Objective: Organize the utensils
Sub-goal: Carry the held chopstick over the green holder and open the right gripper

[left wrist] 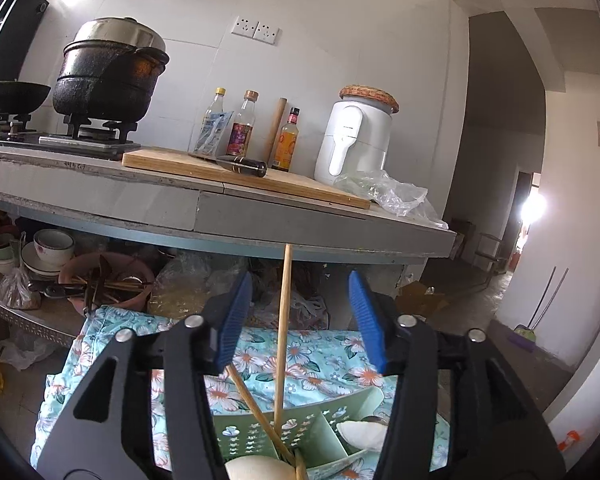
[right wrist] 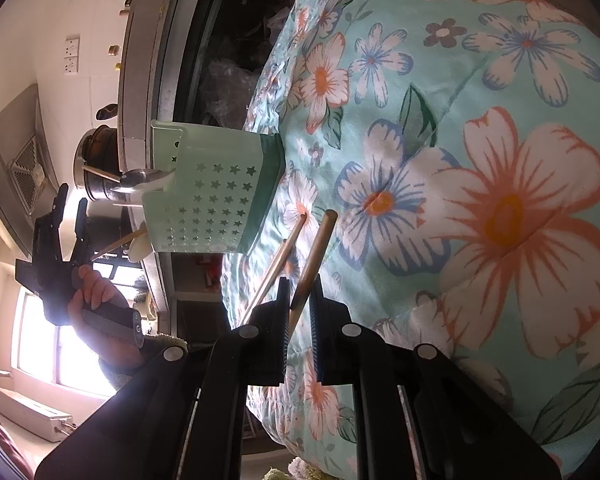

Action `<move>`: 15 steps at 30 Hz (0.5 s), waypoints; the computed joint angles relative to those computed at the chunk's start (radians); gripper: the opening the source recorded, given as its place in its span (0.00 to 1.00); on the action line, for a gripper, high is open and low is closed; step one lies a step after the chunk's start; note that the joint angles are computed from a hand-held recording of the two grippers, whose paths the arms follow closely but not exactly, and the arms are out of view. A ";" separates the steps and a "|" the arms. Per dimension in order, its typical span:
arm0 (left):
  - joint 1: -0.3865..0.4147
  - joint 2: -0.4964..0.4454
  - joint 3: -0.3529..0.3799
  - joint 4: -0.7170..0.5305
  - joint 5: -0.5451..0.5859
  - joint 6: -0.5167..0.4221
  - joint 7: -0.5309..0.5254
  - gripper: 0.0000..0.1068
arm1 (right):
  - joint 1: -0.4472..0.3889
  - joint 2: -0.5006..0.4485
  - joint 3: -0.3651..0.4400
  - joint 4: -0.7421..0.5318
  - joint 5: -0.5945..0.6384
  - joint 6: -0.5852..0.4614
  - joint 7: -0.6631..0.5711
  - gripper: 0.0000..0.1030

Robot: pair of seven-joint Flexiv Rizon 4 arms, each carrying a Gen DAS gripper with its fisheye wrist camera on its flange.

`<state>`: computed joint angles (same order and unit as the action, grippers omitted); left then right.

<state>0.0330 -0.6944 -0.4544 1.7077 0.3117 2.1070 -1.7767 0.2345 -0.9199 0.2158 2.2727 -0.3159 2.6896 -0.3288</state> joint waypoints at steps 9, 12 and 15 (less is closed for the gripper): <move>0.175 0.078 -0.119 0.160 0.147 0.015 -0.086 0.70 | 0.082 0.091 -0.033 0.020 0.122 -0.048 -0.092 0.08; 0.250 0.099 -0.171 0.218 0.230 0.010 -0.109 0.76 | 0.142 0.159 -0.060 0.033 0.207 -0.092 -0.174 0.08; 0.321 0.110 -0.222 0.278 0.295 0.000 -0.112 0.79 | 0.249 0.252 -0.112 0.037 0.351 -0.169 -0.314 0.07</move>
<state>0.3540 -0.5846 -0.6767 1.9857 0.6065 2.1070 -1.8891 0.4833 -0.6681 0.1043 2.3100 0.0354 2.5209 -0.6428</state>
